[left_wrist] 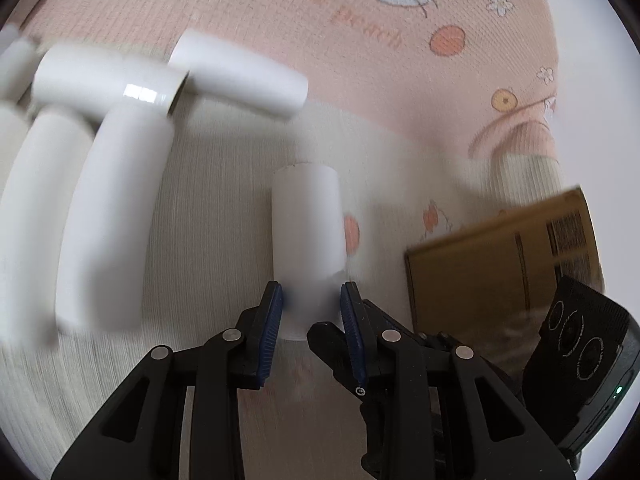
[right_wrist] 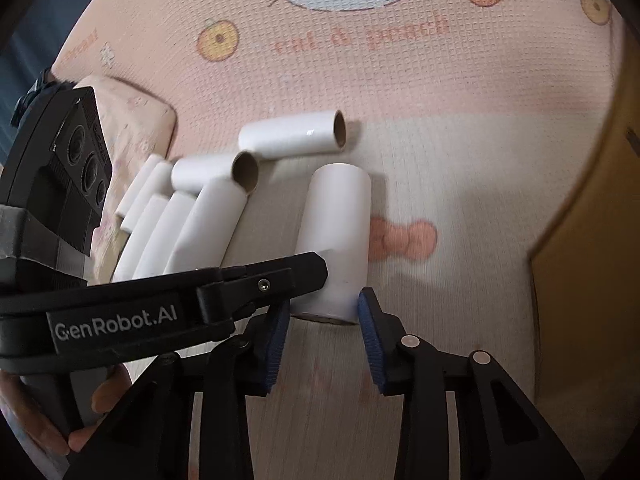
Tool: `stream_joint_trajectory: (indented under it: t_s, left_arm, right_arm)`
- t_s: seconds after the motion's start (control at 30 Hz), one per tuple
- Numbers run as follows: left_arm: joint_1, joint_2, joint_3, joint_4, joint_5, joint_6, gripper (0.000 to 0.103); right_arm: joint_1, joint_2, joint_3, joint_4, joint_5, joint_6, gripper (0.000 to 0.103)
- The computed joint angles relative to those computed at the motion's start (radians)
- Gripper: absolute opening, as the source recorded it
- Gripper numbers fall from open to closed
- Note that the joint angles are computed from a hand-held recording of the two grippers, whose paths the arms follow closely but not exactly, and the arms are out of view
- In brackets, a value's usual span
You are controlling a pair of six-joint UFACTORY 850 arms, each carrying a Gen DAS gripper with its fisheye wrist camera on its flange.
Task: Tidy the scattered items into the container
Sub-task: 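Close the right gripper around a standing white paper tube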
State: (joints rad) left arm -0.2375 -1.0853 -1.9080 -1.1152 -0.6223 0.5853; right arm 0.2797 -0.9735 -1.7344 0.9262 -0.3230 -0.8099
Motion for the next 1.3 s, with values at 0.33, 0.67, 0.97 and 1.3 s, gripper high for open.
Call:
stream_joint_trajectory:
  t_s: [0.33,0.67,0.97,1.3]
  left_arm:
    - [-0.020,0.161,0.210,-0.038,0.106,0.091,0.037]
    - [-0.010,0.179,0.253,-0.129,0.115,0.100,0.042]
    - [0.015,0.141,0.228,-0.256,0.108,0.192,0.042]
    - [0.016,-0.013,-0.016,-0.129,0.014,0.050,0.042]
  right_arm:
    - [-0.012,0.173,0.264,0.497,0.040,-0.572,0.035]
    - [0.006,0.184,0.253,0.496,0.108,-0.592,0.059]
    - [-0.007,0.098,0.138,0.228,0.023,-0.272,0.059]
    - [-0.013,-0.036,-0.067,-0.090,-0.079,0.094,0.059]
